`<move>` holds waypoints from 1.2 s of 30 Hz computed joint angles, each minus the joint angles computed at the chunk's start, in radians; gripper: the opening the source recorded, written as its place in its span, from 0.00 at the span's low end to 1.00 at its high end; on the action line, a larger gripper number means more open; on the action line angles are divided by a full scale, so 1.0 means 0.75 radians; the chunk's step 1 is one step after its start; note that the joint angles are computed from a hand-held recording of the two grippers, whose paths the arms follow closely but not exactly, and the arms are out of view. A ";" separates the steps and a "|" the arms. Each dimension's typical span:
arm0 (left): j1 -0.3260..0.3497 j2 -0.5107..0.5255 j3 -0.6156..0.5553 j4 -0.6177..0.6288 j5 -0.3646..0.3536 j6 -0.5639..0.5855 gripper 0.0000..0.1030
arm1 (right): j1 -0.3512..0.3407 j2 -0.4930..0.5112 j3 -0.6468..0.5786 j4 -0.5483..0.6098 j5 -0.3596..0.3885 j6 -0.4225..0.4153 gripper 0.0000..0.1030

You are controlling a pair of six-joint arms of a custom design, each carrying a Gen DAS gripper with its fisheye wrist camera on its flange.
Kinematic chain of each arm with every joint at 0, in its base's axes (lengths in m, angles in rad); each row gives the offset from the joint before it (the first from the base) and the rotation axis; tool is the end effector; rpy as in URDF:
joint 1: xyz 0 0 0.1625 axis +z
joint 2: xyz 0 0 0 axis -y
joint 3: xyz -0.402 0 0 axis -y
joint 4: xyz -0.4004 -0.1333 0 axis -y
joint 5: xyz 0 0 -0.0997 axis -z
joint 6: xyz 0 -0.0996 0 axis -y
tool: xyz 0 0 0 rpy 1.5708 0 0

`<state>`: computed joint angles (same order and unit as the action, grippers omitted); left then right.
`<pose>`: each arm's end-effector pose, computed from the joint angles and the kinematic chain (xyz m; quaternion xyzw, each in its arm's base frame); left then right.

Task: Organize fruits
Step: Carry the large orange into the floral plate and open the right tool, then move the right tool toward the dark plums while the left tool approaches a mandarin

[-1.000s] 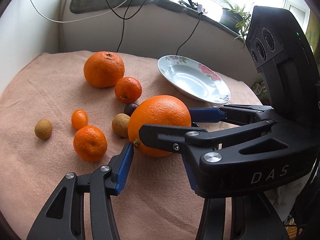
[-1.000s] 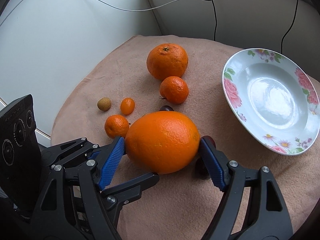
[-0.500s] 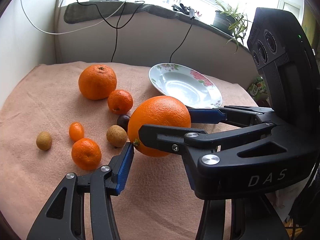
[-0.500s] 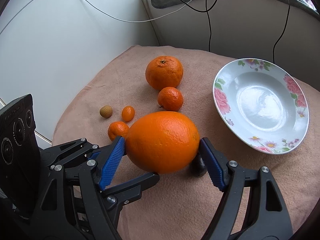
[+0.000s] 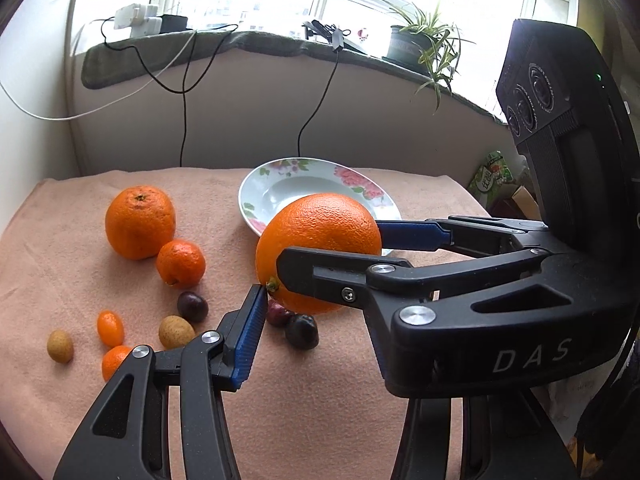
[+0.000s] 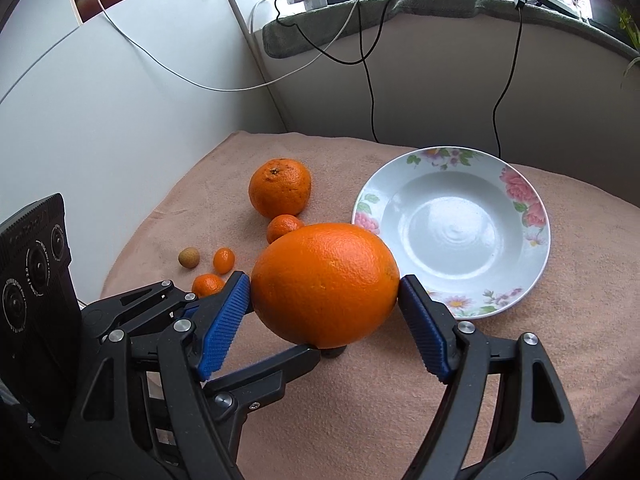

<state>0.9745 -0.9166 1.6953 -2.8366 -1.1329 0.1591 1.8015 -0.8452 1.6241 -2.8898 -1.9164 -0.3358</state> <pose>-0.2254 -0.6446 0.1672 0.3007 0.8999 -0.2755 0.1547 0.2537 -0.6445 0.1529 0.2213 -0.9244 0.2537 0.1793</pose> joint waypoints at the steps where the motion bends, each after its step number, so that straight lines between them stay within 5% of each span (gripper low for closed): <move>1: -0.004 0.005 -0.004 0.001 -0.003 0.003 0.47 | -0.004 -0.004 -0.001 -0.003 -0.001 0.005 0.77; 28: 0.002 0.138 -0.162 0.094 -0.037 0.028 0.47 | -0.085 -0.040 -0.012 0.000 -0.002 0.099 0.77; 36: 0.001 0.118 -0.142 0.057 -0.023 0.040 0.47 | -0.065 -0.059 0.023 -0.130 -0.043 0.089 0.83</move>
